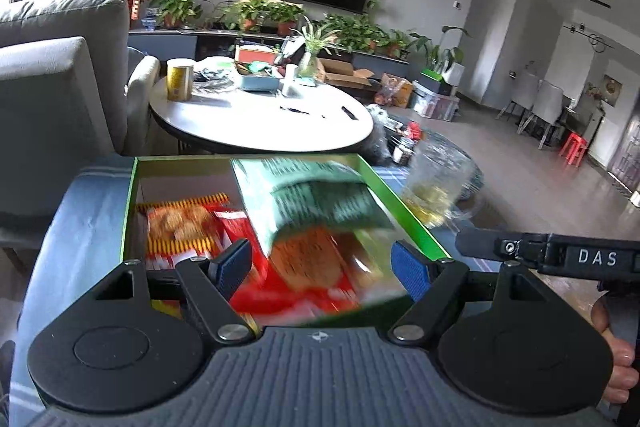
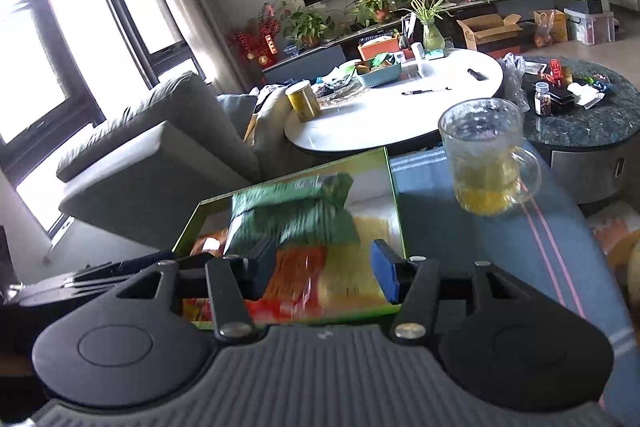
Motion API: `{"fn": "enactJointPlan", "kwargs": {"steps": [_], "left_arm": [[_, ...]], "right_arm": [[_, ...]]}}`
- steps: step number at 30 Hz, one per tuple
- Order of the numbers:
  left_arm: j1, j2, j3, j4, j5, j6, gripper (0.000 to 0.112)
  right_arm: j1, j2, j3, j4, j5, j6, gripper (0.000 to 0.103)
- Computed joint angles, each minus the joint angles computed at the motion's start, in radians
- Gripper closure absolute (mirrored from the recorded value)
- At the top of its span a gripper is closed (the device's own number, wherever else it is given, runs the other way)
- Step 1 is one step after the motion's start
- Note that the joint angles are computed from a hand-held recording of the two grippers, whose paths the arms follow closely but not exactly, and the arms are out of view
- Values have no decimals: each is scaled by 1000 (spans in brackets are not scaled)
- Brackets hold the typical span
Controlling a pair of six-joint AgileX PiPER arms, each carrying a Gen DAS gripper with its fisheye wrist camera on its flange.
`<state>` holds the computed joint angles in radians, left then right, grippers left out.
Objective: Organize snacks
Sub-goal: 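Carry the green bag into the green box and open the right gripper, then move the right gripper to the red chip bag and grasp it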
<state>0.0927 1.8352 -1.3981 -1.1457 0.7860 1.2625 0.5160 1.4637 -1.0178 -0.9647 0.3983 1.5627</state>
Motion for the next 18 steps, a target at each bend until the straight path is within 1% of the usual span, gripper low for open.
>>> {"fn": "enactJointPlan", "kwargs": {"steps": [4, 7, 13, 18], "left_arm": [[36, -69, 113, -28, 51, 67, 38], [56, -109, 180, -31, 72, 90, 38], [98, -177, 283, -24, 114, 111, 38], [134, -232, 362, -25, 164, 154, 37]], "right_arm": [[60, -65, 66, 16, 42, 13, 48], [115, -105, 106, 8, 85, 45, 47], [210, -163, 163, 6, 145, 111, 45], [294, -224, 228, 4, 222, 194, 45]]}}
